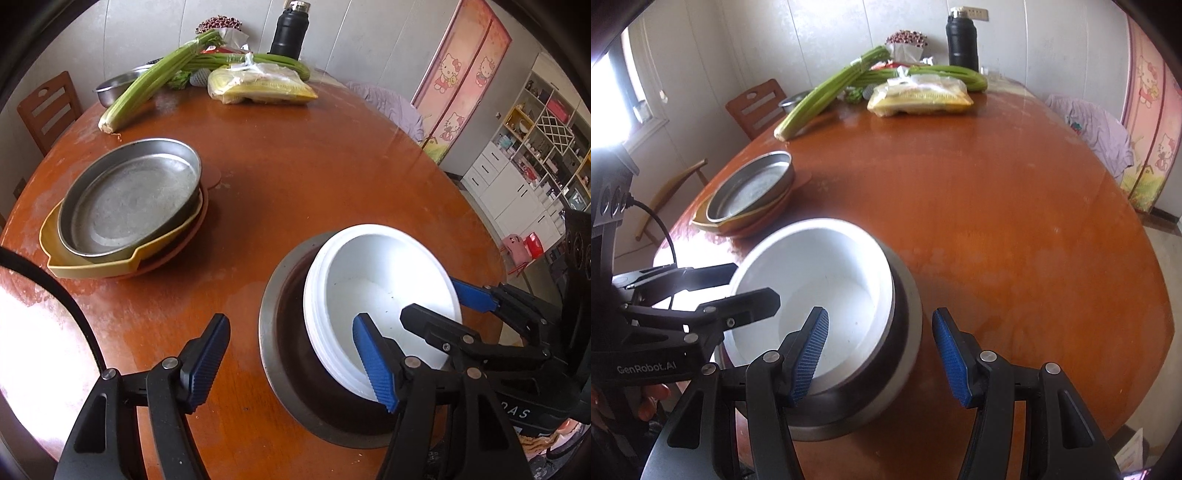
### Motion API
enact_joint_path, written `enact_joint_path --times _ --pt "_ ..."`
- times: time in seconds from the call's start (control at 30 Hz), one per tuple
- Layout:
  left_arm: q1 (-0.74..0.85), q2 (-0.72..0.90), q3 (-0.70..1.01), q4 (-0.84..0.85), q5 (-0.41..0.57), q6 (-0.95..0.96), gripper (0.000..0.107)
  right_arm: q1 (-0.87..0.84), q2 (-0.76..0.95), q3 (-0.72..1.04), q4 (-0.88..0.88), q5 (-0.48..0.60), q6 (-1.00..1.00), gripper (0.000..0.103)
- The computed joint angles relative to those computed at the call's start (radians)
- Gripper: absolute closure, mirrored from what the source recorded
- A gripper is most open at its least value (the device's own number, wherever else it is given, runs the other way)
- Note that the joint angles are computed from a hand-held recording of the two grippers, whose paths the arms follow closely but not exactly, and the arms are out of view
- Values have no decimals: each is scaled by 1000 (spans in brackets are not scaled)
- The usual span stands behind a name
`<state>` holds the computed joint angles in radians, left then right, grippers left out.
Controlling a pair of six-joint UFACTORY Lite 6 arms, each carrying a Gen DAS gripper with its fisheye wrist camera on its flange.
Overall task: Organize plates and bowls
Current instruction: 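Close both grippers side by side on the steel basin rim, then lift the steel basin with nested bowls and carry it toward the pan stack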
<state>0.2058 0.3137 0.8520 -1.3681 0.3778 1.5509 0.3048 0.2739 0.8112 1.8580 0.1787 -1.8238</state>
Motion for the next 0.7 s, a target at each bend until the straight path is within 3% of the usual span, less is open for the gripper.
enact_joint_path --times 0.57,0.7 --pt "-20 49 11 -53 -31 44 36 -23 54 14 -136 80 118 43" --pt "-23 68 20 -55 -39 43 36 -18 58 5 -93 89 75 43"
